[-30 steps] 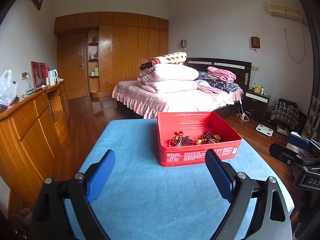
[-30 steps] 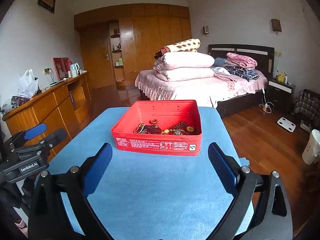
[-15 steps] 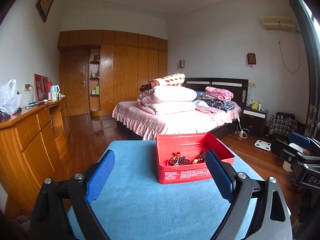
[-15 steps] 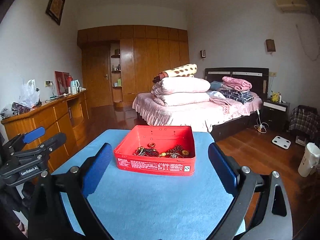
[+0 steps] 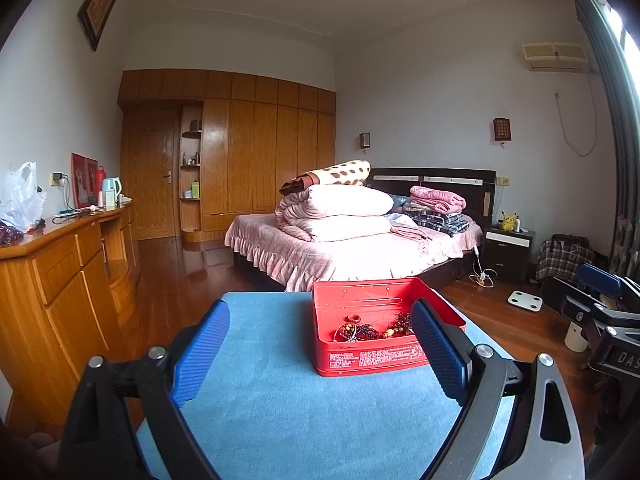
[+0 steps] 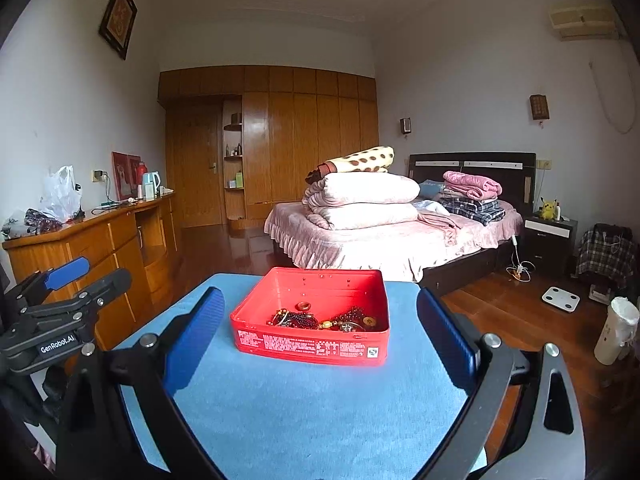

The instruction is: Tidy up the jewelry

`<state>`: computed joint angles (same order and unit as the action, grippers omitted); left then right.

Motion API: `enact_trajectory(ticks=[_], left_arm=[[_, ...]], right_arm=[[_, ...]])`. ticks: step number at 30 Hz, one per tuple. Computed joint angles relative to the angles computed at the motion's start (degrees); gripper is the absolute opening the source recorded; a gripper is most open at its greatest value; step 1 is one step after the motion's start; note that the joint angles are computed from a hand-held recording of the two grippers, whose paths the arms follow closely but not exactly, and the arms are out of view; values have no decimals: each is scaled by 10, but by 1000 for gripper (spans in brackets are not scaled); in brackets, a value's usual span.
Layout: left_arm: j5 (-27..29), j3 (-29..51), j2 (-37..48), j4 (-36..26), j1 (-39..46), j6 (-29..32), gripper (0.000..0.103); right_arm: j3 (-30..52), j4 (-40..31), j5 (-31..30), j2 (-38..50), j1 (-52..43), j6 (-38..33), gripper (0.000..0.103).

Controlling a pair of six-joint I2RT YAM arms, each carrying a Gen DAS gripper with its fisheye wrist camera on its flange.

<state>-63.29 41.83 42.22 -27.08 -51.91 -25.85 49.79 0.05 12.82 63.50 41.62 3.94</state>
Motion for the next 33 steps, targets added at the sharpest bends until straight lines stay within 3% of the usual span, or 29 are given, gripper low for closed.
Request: enact_trajectory(ticks=[33], left_arm=[[3, 2, -5, -3, 5, 7, 94]], right_arm=[[1, 1, 1, -3, -1, -6, 95]])
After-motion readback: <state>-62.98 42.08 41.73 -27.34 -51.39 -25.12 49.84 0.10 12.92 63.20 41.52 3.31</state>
